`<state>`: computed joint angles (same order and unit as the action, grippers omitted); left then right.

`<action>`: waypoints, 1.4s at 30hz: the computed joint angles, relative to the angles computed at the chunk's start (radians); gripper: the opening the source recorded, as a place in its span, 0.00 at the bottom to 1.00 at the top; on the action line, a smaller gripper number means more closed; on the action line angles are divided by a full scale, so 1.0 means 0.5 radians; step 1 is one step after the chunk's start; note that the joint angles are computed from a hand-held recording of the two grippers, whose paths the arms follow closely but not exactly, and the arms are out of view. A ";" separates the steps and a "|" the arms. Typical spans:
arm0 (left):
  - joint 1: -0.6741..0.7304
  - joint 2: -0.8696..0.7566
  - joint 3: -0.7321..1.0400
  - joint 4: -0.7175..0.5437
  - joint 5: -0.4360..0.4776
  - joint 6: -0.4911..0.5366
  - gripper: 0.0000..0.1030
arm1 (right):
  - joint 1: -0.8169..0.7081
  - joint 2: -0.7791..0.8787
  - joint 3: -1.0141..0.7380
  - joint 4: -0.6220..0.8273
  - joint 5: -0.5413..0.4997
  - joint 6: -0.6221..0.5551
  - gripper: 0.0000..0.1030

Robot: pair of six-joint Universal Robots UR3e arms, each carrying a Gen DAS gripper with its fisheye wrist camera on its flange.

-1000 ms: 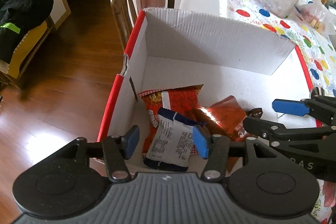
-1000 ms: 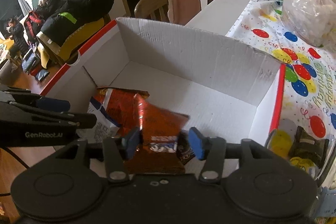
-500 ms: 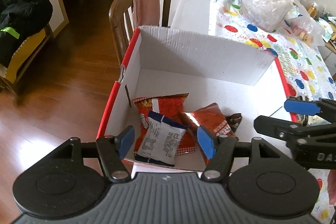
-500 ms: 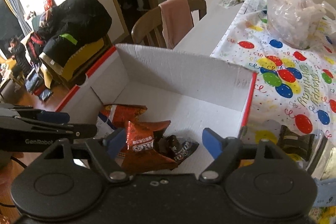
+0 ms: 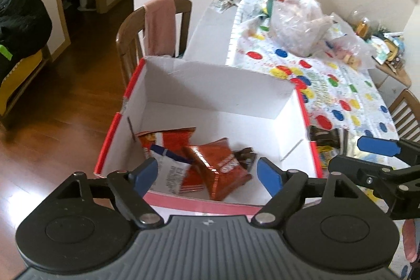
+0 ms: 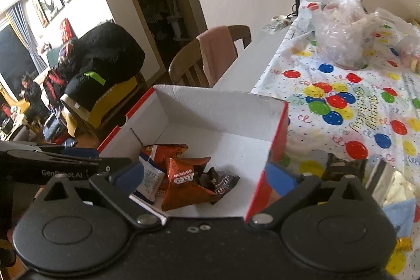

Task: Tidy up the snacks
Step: 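Withdraw both tools from the box toward the remaining snacks, then grasp the teal candy with the left tool while the right tool grasps the yellow packet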

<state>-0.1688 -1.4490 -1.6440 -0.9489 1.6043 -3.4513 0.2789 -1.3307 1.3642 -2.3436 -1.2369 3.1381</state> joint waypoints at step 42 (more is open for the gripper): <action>-1.041 -1.854 2.209 -0.752 0.216 -0.768 0.97 | -1.780 -1.065 1.058 0.695 0.534 -1.352 0.99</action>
